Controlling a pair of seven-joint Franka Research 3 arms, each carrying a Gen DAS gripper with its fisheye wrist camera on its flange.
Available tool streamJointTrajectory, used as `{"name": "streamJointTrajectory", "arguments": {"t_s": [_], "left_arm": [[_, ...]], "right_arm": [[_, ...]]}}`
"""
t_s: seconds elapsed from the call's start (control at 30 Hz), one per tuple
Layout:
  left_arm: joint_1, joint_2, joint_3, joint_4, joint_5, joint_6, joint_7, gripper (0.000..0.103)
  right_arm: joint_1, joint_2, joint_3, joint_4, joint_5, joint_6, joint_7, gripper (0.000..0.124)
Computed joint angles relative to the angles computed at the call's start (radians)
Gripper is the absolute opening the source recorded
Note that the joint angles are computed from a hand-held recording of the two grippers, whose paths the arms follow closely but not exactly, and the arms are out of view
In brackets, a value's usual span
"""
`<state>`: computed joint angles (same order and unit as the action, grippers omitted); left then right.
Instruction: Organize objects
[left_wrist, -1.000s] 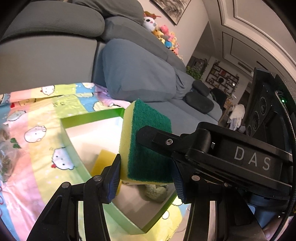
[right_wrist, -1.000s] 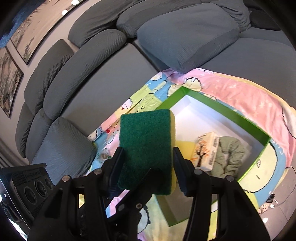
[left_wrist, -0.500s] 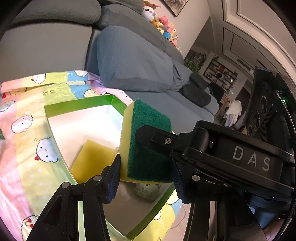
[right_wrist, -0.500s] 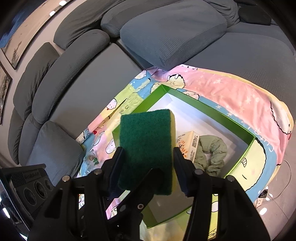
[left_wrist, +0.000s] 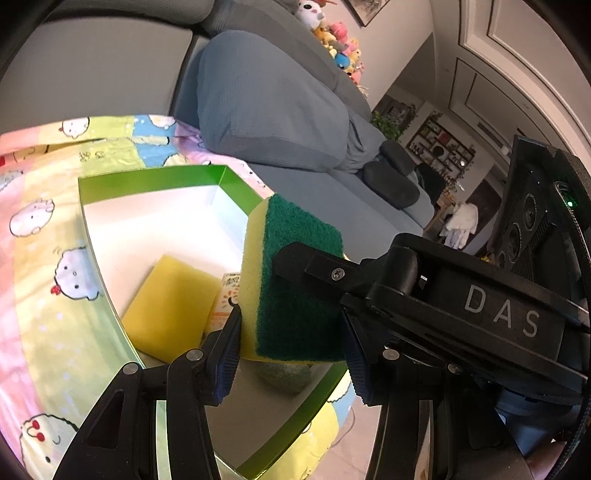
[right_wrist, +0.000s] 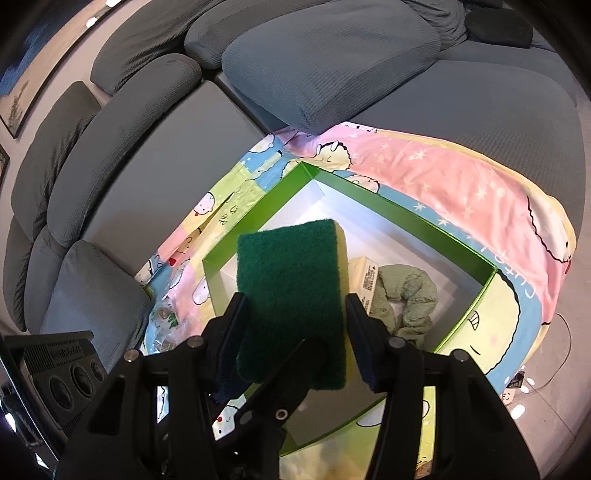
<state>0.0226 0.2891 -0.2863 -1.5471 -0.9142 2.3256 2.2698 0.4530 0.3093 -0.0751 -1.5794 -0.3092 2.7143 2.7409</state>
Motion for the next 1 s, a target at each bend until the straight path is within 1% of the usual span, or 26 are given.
{"name": "streamJointTrajectory", "arguments": {"t_s": [0.17, 0.3, 0.5, 0.57, 0.7, 0.77, 0.8, 0.83, 0.87, 0.9, 0.93, 1.0], "left_arm": [[-0.003, -0.006, 0.001, -0.018, 0.004, -0.006, -0.011, 0.051], [-0.002, -0.016, 0.004, -0.031, -0.002, -0.004, -0.015, 0.051], [0.011, -0.044, 0.02, -0.056, -0.037, -0.002, -0.014, 0.051], [0.016, -0.059, 0.031, -0.069, -0.047, 0.016, -0.014, 0.051], [0.022, -0.094, 0.056, -0.105, -0.051, 0.071, -0.019, 0.051], [0.025, -0.11, 0.073, -0.126, -0.034, 0.106, -0.04, 0.062], [0.025, -0.119, 0.081, -0.14, -0.017, 0.13, -0.052, 0.074], [0.022, -0.132, 0.092, -0.166, 0.016, 0.178, -0.069, 0.08], [0.019, -0.139, 0.101, -0.186, 0.053, 0.221, -0.087, 0.08], [0.014, -0.144, 0.112, -0.206, 0.125, 0.27, -0.132, 0.08], [-0.003, -0.149, 0.142, -0.237, 0.266, 0.332, -0.238, 0.08], [-0.026, -0.146, 0.197, -0.276, 0.564, 0.404, -0.48, 0.08]], "right_arm": [[0.019, 0.012, -0.017, 0.034, -0.058, -0.081, 0.036, 0.053], [0.003, 0.014, -0.004, 0.029, -0.049, -0.075, 0.032, 0.053], [0.014, 0.016, -0.013, 0.039, -0.087, -0.098, 0.064, 0.053], [0.013, 0.015, -0.011, 0.039, -0.093, -0.093, 0.069, 0.058], [0.018, 0.017, -0.011, 0.044, -0.115, -0.073, 0.076, 0.06], [0.022, 0.021, -0.011, 0.052, -0.124, -0.051, 0.076, 0.061], [0.029, 0.026, -0.014, 0.061, -0.138, -0.042, 0.076, 0.061], [0.038, 0.032, -0.017, 0.074, -0.156, -0.035, 0.071, 0.063], [0.048, 0.044, -0.018, 0.095, -0.174, -0.024, 0.058, 0.067], [0.052, 0.053, -0.016, 0.108, -0.178, -0.01, 0.04, 0.069], [0.051, 0.066, -0.009, 0.125, -0.169, 0.005, 0.01, 0.072], [0.043, 0.115, 0.027, 0.188, -0.11, 0.032, -0.093, 0.073]]}}
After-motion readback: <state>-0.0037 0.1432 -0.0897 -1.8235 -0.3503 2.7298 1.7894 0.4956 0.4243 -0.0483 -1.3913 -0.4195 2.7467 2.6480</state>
